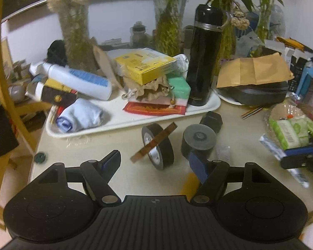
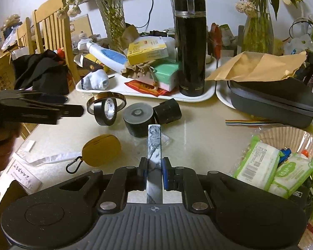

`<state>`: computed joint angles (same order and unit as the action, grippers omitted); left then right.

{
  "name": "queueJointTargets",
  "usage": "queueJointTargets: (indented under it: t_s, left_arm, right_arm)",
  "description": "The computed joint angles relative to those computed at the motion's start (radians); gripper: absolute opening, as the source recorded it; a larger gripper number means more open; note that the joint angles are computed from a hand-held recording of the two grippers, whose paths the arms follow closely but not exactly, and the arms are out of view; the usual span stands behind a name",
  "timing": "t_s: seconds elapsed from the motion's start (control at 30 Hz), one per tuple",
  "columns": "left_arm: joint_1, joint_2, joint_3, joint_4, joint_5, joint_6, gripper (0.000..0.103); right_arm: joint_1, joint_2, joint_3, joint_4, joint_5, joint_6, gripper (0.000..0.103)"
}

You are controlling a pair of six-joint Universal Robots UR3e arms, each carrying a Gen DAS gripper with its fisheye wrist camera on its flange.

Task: Organize rigid objects
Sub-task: 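Lift the stick with the right gripper while the left grasps the copper-taped black tape roll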

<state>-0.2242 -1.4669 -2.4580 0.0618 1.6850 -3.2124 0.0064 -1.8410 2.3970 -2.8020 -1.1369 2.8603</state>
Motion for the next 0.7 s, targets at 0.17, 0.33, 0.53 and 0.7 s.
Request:
queueJointTargets:
  t_s: [0.17, 0.33, 0.53, 0.7]
  left_arm:
    - [-0.010, -0.162, 0.024, 0.166, 0.017, 0.078, 0.057]
    - [0.045, -0.246, 0.019, 0.275, -0.055, 0.138, 0.045]
    - [0.097, -0.225, -0.005, 0.288, -0.150, 0.141, 0.025]
    - [0.108, -0.180, -0.014, 0.237, -0.158, 0.136, 0.021]
  right_arm:
    - [-0.026, -0.044, 0.012, 0.036, 0.033, -0.021, 0.017]
    - [-0.047, -0.081, 0.017, 0.074, 0.060, -0.045, 0.017]
    - [-0.065, -0.124, 0.022, 0.113, 0.069, -0.067, 0.017]
    - [-0.063, -0.130, 0.016, 0.109, 0.063, -0.056, 0.017]
